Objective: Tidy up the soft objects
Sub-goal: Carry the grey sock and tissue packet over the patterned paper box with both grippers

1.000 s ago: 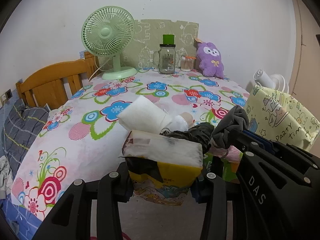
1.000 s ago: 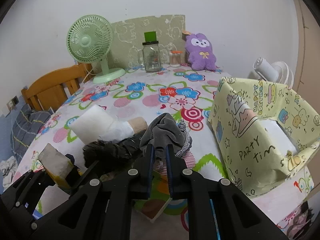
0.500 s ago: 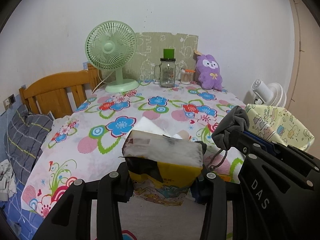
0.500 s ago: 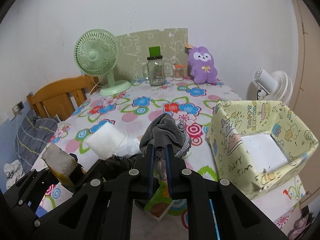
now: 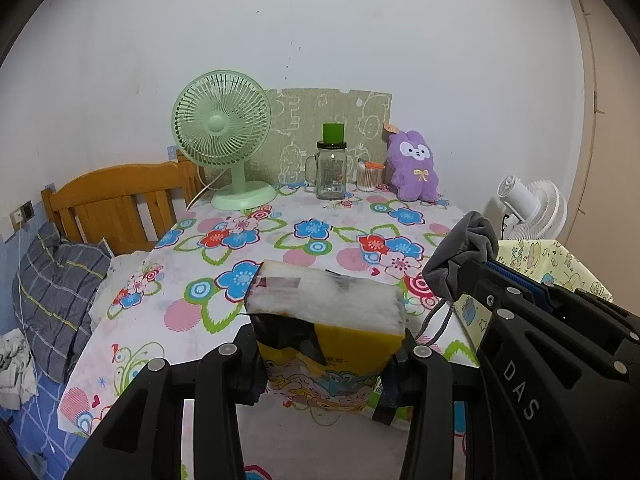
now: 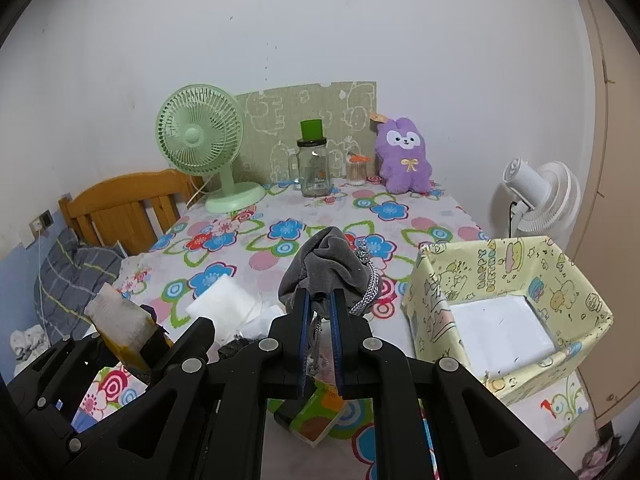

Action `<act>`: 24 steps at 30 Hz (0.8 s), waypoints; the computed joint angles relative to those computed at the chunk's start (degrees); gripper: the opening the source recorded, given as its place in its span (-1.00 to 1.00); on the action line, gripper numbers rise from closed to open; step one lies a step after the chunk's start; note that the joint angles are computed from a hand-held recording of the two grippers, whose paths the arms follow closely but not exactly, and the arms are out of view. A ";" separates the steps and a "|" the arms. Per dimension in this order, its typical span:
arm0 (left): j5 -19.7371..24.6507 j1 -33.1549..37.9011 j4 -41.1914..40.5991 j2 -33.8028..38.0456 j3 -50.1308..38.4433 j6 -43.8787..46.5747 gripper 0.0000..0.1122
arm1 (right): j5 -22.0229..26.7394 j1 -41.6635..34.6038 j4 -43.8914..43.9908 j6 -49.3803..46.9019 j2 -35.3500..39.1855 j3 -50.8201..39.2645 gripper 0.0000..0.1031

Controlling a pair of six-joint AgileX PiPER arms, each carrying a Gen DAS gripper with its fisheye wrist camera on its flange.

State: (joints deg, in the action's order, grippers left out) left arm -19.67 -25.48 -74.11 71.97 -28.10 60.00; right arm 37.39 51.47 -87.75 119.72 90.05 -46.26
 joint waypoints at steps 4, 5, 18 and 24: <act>-0.71 -1.29 -3.62 -0.11 -0.85 3.01 -0.20 | -0.44 -0.55 0.38 -1.08 -1.10 0.24 -0.75; -1.07 -1.77 -4.41 0.02 -1.14 3.54 -0.20 | -0.62 -0.73 0.51 -1.46 -1.33 0.27 -0.75; -3.69 -7.07 -9.98 3.34 -6.22 6.97 -0.20 | -4.51 -6.26 -0.91 -4.46 -5.89 2.56 -0.75; -4.19 -9.25 -10.64 5.69 -9.20 7.38 -0.20 | -5.54 -9.31 -0.42 -7.07 -8.08 3.28 -0.75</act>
State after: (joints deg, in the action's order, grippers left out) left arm -23.85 -34.73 -84.75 77.66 -37.29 67.38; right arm 31.85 42.15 -88.17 112.64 81.97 -42.98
